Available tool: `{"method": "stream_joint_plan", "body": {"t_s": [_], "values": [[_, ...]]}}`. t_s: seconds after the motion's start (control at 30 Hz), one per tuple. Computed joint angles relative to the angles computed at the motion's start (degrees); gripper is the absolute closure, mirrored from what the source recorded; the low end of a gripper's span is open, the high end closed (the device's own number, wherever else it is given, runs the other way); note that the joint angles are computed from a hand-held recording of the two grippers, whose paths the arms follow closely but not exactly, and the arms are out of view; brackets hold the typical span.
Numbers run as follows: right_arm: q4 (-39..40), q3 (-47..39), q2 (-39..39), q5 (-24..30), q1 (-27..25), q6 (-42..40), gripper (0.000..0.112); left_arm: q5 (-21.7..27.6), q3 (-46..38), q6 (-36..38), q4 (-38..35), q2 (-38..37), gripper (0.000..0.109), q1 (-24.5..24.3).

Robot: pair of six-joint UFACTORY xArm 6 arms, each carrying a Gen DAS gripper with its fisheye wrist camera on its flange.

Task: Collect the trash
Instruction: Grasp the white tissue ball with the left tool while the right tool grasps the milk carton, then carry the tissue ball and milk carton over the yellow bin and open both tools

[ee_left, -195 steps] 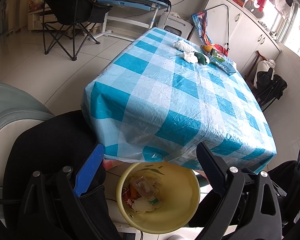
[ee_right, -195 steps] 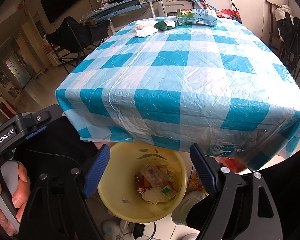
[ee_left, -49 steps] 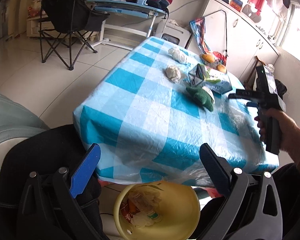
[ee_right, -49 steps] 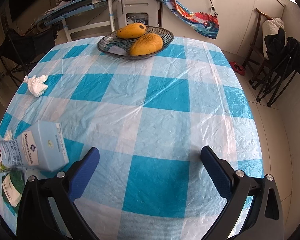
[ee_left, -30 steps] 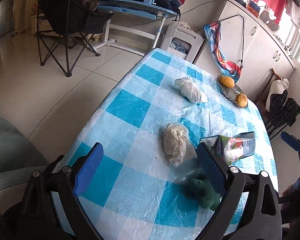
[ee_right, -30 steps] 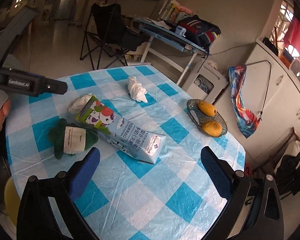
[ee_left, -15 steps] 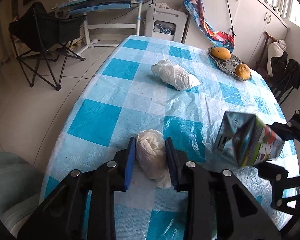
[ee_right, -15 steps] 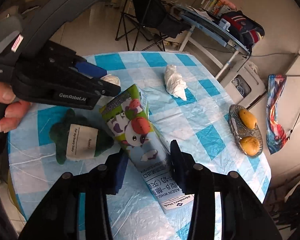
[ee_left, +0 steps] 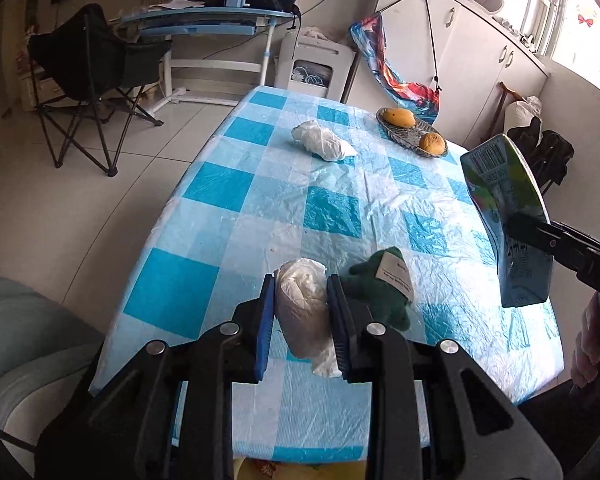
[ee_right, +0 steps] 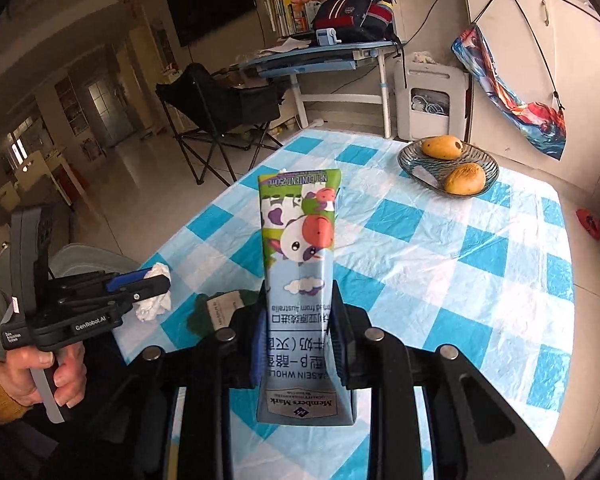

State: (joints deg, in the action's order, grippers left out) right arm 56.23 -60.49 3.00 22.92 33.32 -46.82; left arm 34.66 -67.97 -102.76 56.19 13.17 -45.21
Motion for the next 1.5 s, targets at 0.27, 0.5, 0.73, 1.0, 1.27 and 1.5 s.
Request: {"method": "stream_joint_plan", "body": {"t_s": [0.27,0.5,0.73,1.0,1.27,1.5], "values": [[14.88,14.76,-13.82,-1.69,7.58,-5.00,0.085,3.16,6.71,-4.29,0.42,-6.22,0.084,-6.71],[14.71,23.37,-19.45,-5.37,16.33,1.05,0.085,5.46,10.44,-7.06,-1.24,-8.07,0.084,-12.40],[10.94,27.61,-21.49,-7.47,20.41,6.89,0.085,7.49,11.78,-8.64,-2.62,-8.27,0.084,-16.49],[9.47,30.01,-22.37,-8.83,22.11,10.52,0.085,9.22,11.82,-8.65,-3.04,-8.44,0.084,-18.20],[8.13,29.95,-21.30,-8.56,21.85,12.08,0.085,8.52,11.76,-8.24,-3.57,-7.86,0.083,-18.02],[1.27,30.05,-19.69,-8.74,21.33,19.58,0.078,5.05,11.60,-4.93,-8.21,-5.99,0.060,-16.17]]}}
